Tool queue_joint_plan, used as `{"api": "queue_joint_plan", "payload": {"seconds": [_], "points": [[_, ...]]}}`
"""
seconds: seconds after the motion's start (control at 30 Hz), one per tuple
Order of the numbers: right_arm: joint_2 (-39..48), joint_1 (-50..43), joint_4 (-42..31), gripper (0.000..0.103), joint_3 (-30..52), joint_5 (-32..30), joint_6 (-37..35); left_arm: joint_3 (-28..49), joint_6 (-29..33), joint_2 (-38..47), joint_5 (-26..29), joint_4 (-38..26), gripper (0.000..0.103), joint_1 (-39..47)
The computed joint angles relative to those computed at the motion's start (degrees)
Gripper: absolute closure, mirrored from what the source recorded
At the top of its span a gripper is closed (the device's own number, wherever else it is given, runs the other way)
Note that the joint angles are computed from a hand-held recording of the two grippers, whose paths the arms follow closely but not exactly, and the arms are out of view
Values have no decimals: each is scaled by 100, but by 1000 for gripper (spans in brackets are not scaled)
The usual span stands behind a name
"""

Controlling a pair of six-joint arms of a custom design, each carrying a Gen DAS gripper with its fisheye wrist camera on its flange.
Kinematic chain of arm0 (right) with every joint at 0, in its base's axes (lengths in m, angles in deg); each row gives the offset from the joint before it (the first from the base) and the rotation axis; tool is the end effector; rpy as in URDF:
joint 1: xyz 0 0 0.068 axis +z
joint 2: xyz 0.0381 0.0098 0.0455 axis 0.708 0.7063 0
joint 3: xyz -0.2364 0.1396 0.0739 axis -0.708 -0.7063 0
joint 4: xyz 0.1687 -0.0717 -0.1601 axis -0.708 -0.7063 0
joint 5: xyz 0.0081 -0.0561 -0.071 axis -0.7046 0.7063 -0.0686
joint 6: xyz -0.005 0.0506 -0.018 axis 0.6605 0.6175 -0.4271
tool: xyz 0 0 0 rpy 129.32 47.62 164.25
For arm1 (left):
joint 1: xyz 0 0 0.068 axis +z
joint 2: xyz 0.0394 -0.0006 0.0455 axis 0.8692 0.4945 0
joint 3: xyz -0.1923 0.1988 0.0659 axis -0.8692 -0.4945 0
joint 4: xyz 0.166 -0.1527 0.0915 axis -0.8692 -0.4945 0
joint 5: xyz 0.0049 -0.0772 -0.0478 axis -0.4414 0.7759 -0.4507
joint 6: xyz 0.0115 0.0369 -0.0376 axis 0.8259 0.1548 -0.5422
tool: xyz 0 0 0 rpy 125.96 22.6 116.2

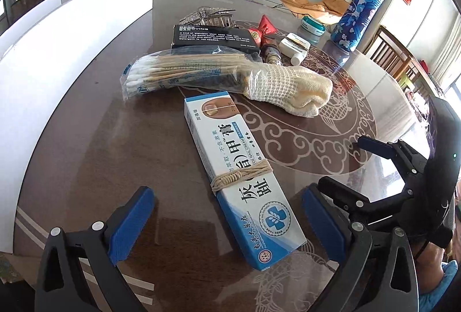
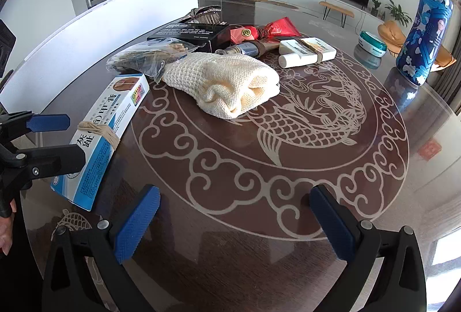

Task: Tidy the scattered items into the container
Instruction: 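Close the left gripper around the ointment box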

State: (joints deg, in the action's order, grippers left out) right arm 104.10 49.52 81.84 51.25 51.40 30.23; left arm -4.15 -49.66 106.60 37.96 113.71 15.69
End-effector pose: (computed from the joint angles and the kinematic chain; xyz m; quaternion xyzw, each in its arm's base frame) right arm 0.1892 0.0229 0.0300 -0.2353 0.9237 0.0711 0.2940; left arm 0.1648 -0.1504 0.0239 -0.0307 0.9587 -0.0909 0.2678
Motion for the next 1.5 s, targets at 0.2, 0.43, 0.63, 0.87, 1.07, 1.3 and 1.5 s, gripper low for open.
{"api": "queue_joint_plan", "payload": {"seconds": [0.2,0.43,0.63,0.87,1.07,1.3,1.5], "points": [[0,2,4,0,-5,-1,-2,331,58,243,-318,-405,0,-146],[5,-8,18,0,-4,16,11,684,75,354,-739,-1134,0,-323],[-24,-68,-24,0,14,27,30,479,241,363,-765,-839,0,-263],[-26,-95,-23,0,12,24,38,175,570,347,-616,-447,0,338],[-24,-101,-29,0,18,17,28,160,1341,368,-223,-223,0,748],[-23,-116,-48,0,32,5,9,-17,2259,577,119,581,0,1004],[-28,-116,-49,0,29,5,8,-99,2598,743,237,1066,0,1095]]}}
